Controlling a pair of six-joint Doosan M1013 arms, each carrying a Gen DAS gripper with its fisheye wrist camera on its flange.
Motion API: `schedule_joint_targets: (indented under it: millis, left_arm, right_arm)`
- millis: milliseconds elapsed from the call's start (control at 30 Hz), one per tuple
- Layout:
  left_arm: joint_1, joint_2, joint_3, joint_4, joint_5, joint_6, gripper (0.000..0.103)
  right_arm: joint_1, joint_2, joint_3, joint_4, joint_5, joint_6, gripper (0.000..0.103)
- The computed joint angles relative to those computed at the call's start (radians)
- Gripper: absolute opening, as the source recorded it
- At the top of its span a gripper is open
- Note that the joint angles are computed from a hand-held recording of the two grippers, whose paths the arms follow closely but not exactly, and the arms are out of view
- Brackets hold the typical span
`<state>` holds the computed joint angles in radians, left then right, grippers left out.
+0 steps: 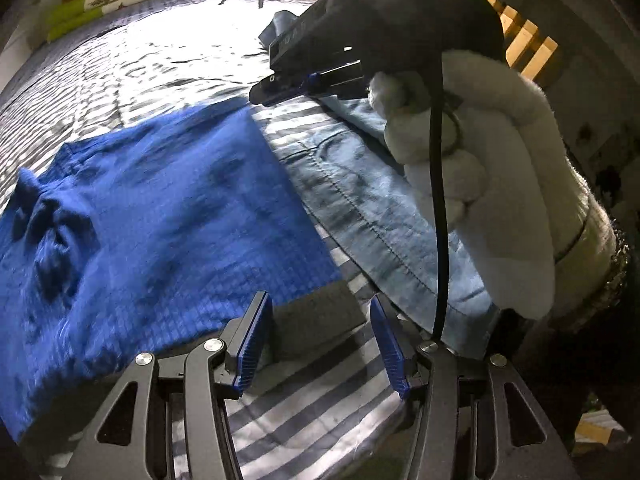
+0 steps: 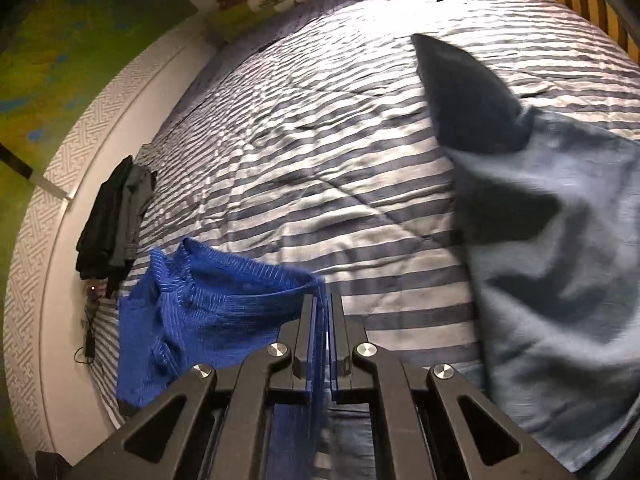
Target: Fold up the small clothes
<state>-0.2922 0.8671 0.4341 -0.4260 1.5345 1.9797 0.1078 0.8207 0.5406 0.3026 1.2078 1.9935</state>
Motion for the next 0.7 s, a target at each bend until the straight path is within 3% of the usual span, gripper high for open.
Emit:
schedule_joint_targets:
  millis: [100, 267, 367, 433, 500, 600, 700]
  left_arm:
    - [-0.010, -0.001, 0.006, 0.007, 0.000, 0.014, 0.055]
    - [-0.033, -0.030, 0.069, 0.058, -0.029, 0.069, 0.055]
    - [-0.045, -0.048, 0.111, 0.104, -0.066, 0.094, 0.054]
    - [-0.045, -0.050, 0.114, 0.113, -0.072, 0.093, 0.047]
    - [-0.041, -0.038, 0.088, 0.126, -0.059, 0.062, 0.023]
    - [-0.012, 0.025, -0.031, 0.045, 0.043, -0.014, 0.010]
    - [0.001, 0.016, -0.022, 0.014, 0.032, -0.038, 0.008]
  right_arm:
    - [-0.024, -0.024, 0.055, 0.081, -0.028, 0.007, 0.024]
    - [-0.061, -0.089, 0.184, 0.190, -0.134, -0.023, 0.025]
    - [-0.070, -0.100, 0.212, 0.238, -0.156, -0.037, 0.025]
    - [-0.068, -0.093, 0.202, 0.246, -0.152, -0.038, 0.025]
    - [-0.061, -0.077, 0.172, 0.235, -0.134, -0.038, 0.025]
    - [-0.049, -0.049, 0.123, 0.232, -0.106, -0.036, 0.025]
    - [-0.033, -0.013, 0.056, 0.205, -0.055, -0.026, 0.025]
